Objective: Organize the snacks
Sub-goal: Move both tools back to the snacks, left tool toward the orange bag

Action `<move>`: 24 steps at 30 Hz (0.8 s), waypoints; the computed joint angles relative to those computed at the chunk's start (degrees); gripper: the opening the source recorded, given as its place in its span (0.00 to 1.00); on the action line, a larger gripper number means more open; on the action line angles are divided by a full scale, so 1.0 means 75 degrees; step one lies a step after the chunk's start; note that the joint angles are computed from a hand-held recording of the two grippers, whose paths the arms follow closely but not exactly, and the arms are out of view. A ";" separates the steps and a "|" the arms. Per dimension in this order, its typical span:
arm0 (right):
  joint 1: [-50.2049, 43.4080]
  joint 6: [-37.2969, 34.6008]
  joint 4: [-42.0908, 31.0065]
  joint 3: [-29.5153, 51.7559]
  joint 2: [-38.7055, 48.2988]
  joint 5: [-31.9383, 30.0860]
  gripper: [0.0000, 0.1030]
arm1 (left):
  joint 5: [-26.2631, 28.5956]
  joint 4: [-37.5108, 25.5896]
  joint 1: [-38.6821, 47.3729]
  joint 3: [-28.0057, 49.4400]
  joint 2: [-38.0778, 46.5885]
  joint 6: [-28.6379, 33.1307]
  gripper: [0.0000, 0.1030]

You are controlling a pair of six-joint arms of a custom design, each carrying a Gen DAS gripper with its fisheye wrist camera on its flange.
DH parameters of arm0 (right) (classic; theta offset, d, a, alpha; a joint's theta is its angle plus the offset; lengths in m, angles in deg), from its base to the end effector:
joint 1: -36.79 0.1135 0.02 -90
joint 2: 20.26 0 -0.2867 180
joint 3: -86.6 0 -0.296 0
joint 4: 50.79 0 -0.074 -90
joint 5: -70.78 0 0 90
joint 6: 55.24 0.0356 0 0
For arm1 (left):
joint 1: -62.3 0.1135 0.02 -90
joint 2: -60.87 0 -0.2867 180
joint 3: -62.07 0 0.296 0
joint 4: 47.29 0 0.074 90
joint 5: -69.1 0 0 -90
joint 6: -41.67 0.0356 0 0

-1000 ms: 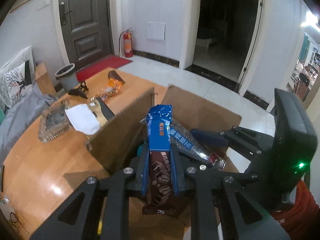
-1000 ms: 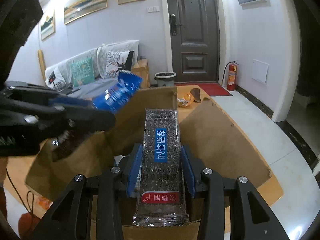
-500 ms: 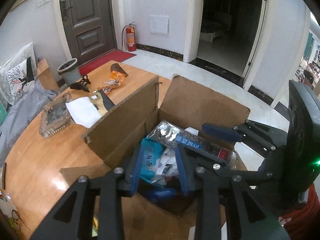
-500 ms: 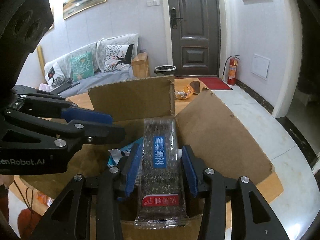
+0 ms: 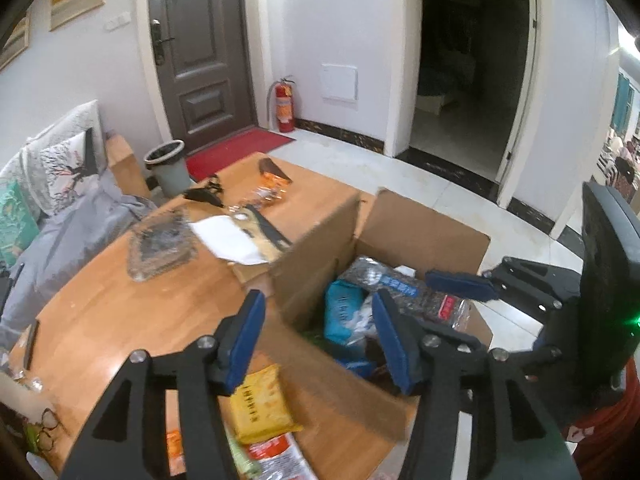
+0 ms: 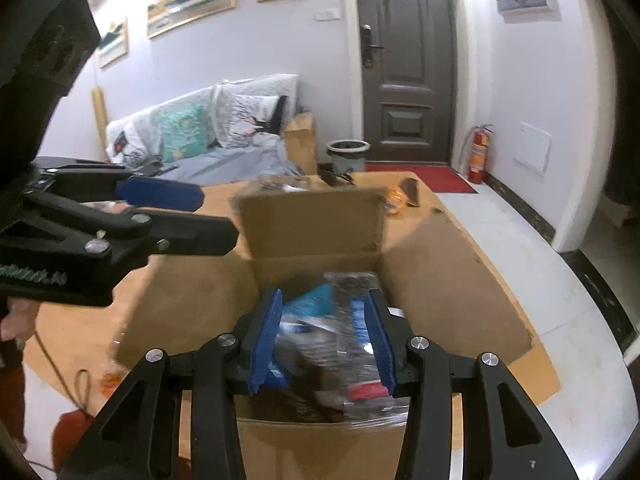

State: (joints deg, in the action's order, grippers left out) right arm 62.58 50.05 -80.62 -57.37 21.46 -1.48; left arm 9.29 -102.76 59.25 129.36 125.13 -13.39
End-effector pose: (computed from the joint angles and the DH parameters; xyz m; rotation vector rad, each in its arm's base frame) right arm 0.1743 0.0722 0.2123 -0.0247 2.1580 0.0742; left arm 0.2536 -0.0314 0.3043 0.9683 2.1510 -0.3898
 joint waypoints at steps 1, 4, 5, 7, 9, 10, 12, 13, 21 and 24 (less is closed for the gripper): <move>0.0284 0.0063 -0.0084 0.0098 -0.0003 0.0116 0.38 | 0.0132 -0.0133 0.0283 0.0081 -0.0052 0.0167 0.53; 0.1266 0.0223 -0.0191 0.0370 0.0115 0.0626 0.38 | 0.0610 -0.0530 0.1264 0.0349 -0.0067 0.0738 0.54; 0.1742 0.0291 -0.0194 0.0508 0.0247 0.0947 0.38 | 0.0774 -0.0670 0.1599 0.0446 -0.0017 0.0945 0.54; 0.2422 0.0307 -0.0098 0.0698 0.0497 0.1327 0.38 | 0.1069 -0.0965 0.2311 0.0633 0.0132 0.1418 0.54; 0.3074 0.0384 0.0066 0.0940 0.0950 0.1510 0.38 | 0.1292 -0.1182 0.3001 0.0792 0.0348 0.1883 0.54; 0.3287 0.0416 0.0151 0.1032 0.1156 0.1526 0.38 | 0.1409 -0.1301 0.3392 0.0859 0.0500 0.2157 0.54; 0.3675 0.0467 0.0397 0.1262 0.1756 0.1402 0.38 | 0.1563 -0.1468 0.4015 0.0901 0.0816 0.2631 0.54; 0.3791 0.0514 0.0498 0.1361 0.2026 0.1340 0.38 | 0.1615 -0.1531 0.4305 0.0916 0.1032 0.2841 0.54; 0.4004 0.1137 0.1658 0.1707 0.4414 0.0414 0.38 | 0.1070 -0.0650 0.5462 0.0053 0.2709 0.3402 0.54; 0.3875 0.1408 0.2168 0.1590 0.5110 0.0186 0.38 | 0.0657 -0.0248 0.5480 -0.0279 0.3446 0.3307 0.54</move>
State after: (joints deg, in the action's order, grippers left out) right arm 91.64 60.61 -64.37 -45.45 59.78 -0.08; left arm 14.22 -104.62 100.35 127.27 150.97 11.41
